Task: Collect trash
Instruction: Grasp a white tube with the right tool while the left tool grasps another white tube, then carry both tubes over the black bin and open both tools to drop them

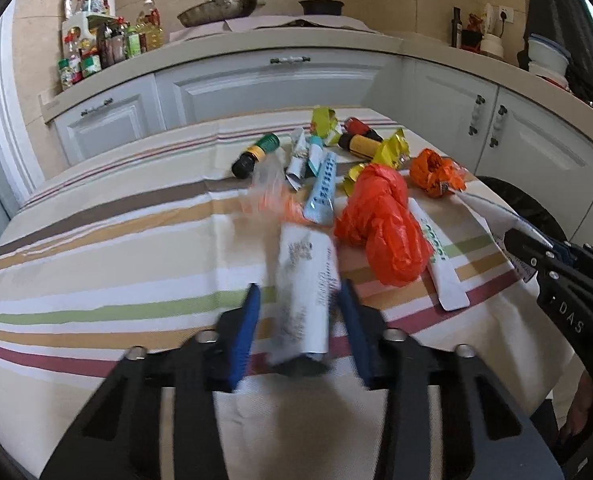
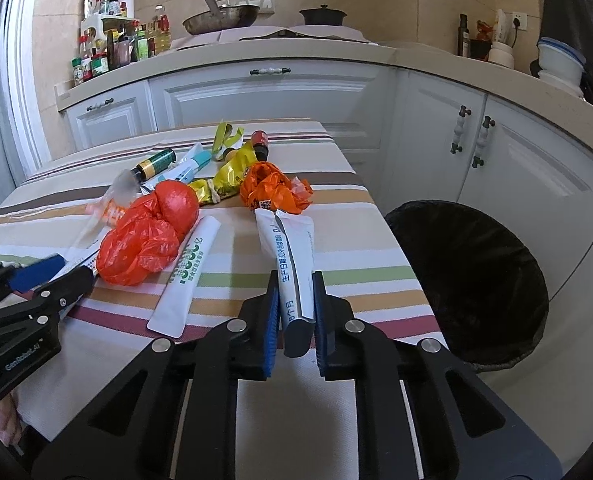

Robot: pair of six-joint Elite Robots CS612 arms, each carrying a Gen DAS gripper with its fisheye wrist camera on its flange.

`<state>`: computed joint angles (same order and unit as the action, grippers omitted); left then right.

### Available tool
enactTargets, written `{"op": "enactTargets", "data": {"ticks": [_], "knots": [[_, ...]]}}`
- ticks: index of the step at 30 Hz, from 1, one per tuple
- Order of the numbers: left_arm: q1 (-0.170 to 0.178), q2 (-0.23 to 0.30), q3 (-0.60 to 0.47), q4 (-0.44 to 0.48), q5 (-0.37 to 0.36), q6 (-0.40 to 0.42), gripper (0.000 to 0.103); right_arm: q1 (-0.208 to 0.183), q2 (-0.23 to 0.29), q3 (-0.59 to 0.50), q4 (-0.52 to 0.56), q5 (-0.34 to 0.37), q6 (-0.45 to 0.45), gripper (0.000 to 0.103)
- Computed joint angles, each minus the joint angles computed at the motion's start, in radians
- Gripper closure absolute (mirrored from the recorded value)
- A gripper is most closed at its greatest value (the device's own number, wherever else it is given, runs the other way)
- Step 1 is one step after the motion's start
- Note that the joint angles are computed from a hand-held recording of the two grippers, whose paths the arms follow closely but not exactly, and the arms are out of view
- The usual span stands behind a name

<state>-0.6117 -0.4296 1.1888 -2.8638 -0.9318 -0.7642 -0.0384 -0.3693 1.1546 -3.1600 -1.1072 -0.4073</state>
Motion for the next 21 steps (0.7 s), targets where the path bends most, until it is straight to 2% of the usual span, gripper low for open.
{"op": "enactTargets", "data": {"ticks": [1, 4, 8, 12, 21], "knots": [[-0.001, 0.0, 0.002, -0.004, 0.004, 0.001, 0.07, 0.0, 0.0, 0.001, -0.003, 0.001, 0.0, 0.089], [-0.005, -0.002, 0.009, -0.019, 0.017, 0.002, 0.08, -0.003, -0.001, 0.004, -0.014, 0.004, 0.005, 0.089], [-0.009, -0.012, 0.028, -0.043, 0.028, 0.0, 0.084, -0.007, -0.009, 0.023, -0.04, 0.013, 0.01, 0.09], [-0.019, -0.022, 0.047, -0.068, 0.08, 0.011, 0.086, -0.011, -0.019, 0.043, -0.083, 0.024, 0.018, 0.092], [-0.032, -0.046, 0.078, -0.151, 0.144, 0.023, 0.088, -0.024, -0.035, 0.07, -0.165, 0.037, 0.062, 0.094]]}}
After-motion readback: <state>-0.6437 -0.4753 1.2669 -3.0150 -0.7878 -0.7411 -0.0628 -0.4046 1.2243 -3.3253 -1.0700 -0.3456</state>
